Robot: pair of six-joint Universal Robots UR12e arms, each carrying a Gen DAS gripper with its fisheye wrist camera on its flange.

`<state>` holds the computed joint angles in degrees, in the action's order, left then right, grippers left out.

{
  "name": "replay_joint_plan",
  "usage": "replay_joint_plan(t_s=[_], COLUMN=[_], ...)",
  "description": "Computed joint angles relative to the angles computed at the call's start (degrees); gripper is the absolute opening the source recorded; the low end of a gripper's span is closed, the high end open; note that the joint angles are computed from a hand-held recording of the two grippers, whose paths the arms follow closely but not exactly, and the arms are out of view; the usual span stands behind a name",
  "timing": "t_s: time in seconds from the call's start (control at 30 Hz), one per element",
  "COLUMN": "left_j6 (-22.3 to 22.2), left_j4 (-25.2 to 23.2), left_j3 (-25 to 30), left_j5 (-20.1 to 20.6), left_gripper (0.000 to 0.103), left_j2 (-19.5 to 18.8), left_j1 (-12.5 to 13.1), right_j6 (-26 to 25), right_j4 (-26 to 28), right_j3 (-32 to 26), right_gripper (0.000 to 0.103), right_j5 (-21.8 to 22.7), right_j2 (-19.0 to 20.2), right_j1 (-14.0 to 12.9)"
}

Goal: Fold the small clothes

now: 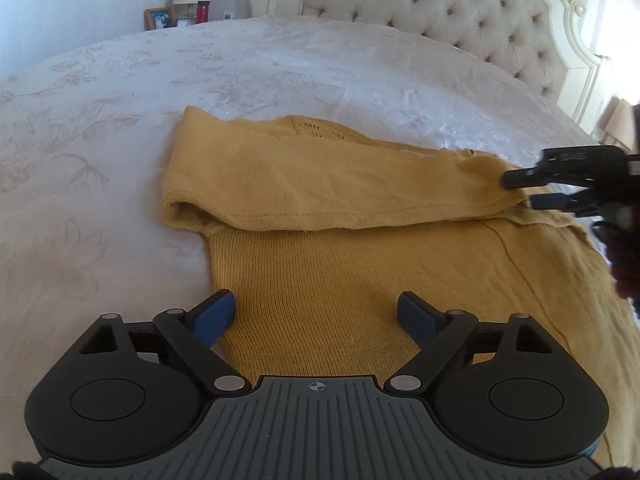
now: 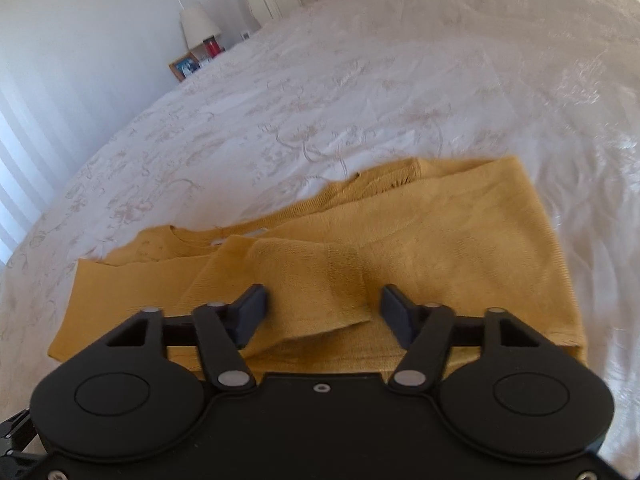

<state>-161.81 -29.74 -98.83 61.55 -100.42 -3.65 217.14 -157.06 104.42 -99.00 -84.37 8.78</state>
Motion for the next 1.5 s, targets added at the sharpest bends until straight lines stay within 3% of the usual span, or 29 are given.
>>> replay_joint_plan(t_s=[0.07,0.1,0.13,0.2,0.3,0.4,0.5,0.53,0.6,0.67,0.77,0.93,1.07,1.13,1.37,1.4,1.47,1.5], left_j6=[0.1,-0.3,-0.7,-0.7,0.1,-0.1,-0.6,-0.5,-0.2,0.2,0.4,0.5,0.8,0.7,0.8,0.8,0.9,0.9], left_j4=[0.4,0.8,1.2,1.7,2.4,2.6,2.6,2.6,3.0,3.3,3.3,3.3,3.8,4.0,4.4,4.5,4.6,4.6], left_j3=[-0.2,-0.4,-0.5,-0.6,-0.8,-0.9,-0.9,-0.9,-1.1,-1.3,-1.4,-1.3,-1.5,-1.7,-1.8,-1.8,-1.9,-1.9], left_j5=[-0.7,-0.9,-0.9,-0.5,0.4,0.4,0.7,0.9,1.4,1.6,1.4,1.6,1.9,1.9,1.7,1.7,1.7,1.7], left_gripper=[0.089,0.089,0.089,0.089,0.089,0.089,0.089,0.089,0.089,0.089,0.089,0.089,0.089,0.089,0.09,0.09,0.09,0.09], left_j2=[0.0,0.0,0.0,-0.1,0.0,0.0,0.1,0.1,0.2,0.3,0.3,0.2,0.2,0.3,0.2,0.2,0.2,0.2], left_j1=[0.2,0.3,0.3,0.1,-0.3,-0.3,-0.4,-0.5,-0.6,-0.7,-0.6,-0.7,-0.8,-0.8,-0.7,-0.8,-0.8,-0.7], right_j6=[-0.1,-0.1,-0.2,-2.9,-10.7,-15.4,-17.5,-17.1,-15.2,-14.2,-13.6,-13.1,-12.6,-11.1,-1.9,-1.0,-1.0,-1.9], right_j4=[0.5,0.3,0.3,2.1,2.3,2.6,3.4,5.2,9.6,13.1,14.9,16.4,14.8,13.2,6.9,6.3,5.9,6.2], right_j3=[-0.5,-0.6,-0.8,-2.2,-4.1,-5.2,-4.7,-4.6,-4.0,-3.7,-3.2,-2.3,-1.5,-1.0,0.6,0.8,0.8,0.4], right_gripper=[0.046,0.026,0.016,0.016,0.015,0.015,0.015,0.015,0.016,0.017,0.027,0.051,0.058,0.069,0.071,0.067,0.046,0.025], right_j5=[1.8,3.8,5.5,4.4,1.3,-3.8,-10.4,-11.0,-8.1,-7.8,-8.9,-8.4,-6.8,-5.6,-0.3,1.1,3.6,2.9], right_j2=[0.4,0.4,0.4,0.6,0.4,-0.8,-1.9,-2.0,-2.4,-2.2,-1.8,-2.5,-3.0,-3.2,-3.1,-3.0,-2.8,-2.6], right_j1=[-0.4,-0.8,-1.0,-0.4,1.0,1.9,2.1,1.6,0.1,-0.4,-0.3,-0.5,-1.1,-1.6,-4.7,-5.2,-5.8,-5.5])
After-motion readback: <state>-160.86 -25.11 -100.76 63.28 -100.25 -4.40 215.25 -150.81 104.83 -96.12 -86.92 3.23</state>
